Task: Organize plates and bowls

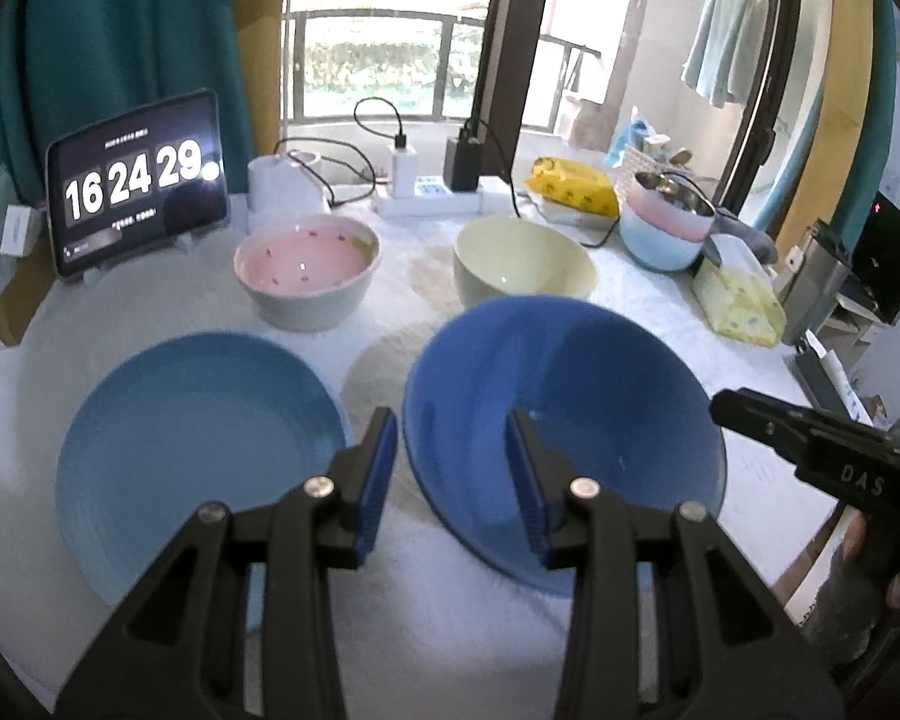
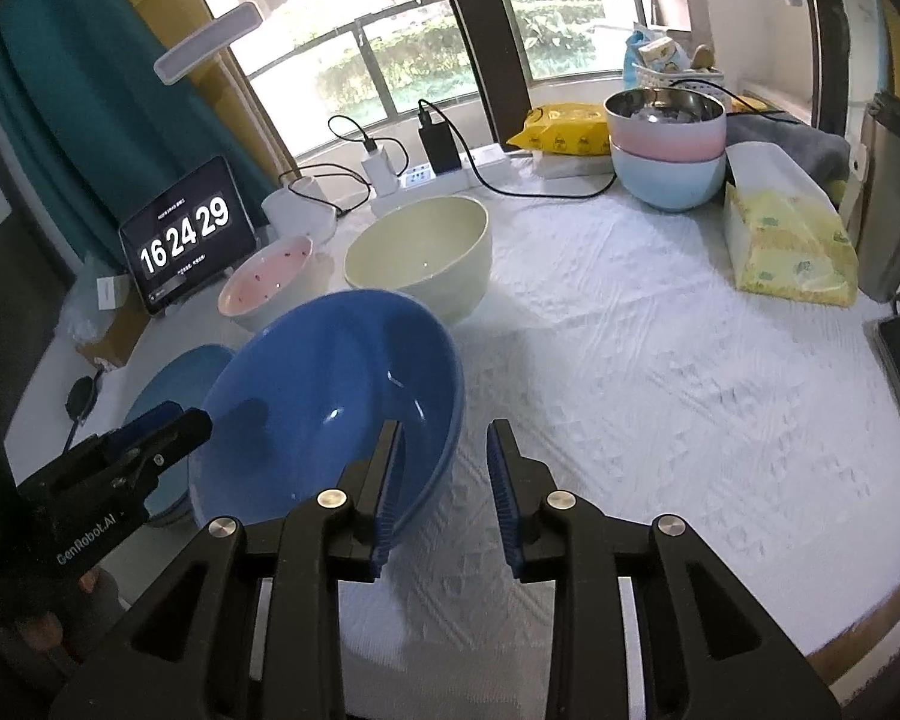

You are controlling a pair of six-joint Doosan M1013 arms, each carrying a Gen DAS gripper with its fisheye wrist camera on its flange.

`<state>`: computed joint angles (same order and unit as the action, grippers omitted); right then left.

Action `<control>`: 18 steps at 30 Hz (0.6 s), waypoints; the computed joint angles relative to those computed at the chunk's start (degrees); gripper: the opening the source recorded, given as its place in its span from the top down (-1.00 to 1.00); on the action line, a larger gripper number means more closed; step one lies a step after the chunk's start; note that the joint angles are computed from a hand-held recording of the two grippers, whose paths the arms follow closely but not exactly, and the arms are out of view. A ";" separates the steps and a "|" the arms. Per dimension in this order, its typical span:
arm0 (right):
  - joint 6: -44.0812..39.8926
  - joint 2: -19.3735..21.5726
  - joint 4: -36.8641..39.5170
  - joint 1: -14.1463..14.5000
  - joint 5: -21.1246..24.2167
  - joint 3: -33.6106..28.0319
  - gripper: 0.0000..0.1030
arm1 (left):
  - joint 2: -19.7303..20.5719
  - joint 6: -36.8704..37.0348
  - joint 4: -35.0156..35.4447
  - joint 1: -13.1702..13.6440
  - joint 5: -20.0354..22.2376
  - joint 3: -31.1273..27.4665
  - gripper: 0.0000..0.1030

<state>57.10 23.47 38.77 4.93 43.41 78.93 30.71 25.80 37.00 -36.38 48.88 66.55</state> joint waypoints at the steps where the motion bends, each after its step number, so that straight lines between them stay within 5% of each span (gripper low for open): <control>1: -0.02 0.13 0.02 0.00 -0.06 -0.19 0.42 | 0.26 0.30 0.13 0.10 0.26 -0.47 0.24; 18: -0.46 3.73 -0.11 -0.08 -1.02 -6.82 0.42 | 4.98 9.38 -1.32 2.71 2.47 -9.51 0.11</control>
